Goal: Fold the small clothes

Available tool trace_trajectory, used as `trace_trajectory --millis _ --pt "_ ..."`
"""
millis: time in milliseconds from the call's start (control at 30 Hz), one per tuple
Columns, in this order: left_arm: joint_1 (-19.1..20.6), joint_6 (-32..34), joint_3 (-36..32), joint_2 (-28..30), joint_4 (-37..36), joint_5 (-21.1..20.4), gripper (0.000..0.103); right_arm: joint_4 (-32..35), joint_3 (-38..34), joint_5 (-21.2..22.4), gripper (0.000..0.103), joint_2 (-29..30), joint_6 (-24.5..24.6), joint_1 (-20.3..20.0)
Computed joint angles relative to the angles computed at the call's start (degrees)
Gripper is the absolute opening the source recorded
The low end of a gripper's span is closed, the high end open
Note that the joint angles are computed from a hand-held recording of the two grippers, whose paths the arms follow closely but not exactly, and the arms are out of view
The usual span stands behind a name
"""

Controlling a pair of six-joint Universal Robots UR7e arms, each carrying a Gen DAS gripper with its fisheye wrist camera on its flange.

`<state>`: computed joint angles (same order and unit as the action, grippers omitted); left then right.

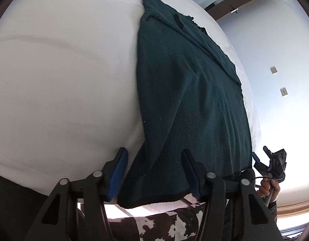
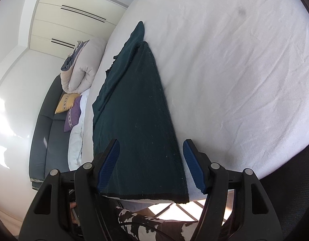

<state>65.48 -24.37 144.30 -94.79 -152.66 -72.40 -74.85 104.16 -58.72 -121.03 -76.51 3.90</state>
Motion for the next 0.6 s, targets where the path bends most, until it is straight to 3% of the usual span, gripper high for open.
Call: trace_trajectory --millis 100,600 --pt "1.28 -0.42 -0.05 0.39 -0.34 -0.78 0.018 -1.87 -0.52 -1.71 0.065 -0.53 0.00 0.33" --pt "2.35 0.65 0.19 0.29 -0.64 -3.10 0.015 -8.81 0.08 -15.82 0.065 0.80 2.40 5.69"
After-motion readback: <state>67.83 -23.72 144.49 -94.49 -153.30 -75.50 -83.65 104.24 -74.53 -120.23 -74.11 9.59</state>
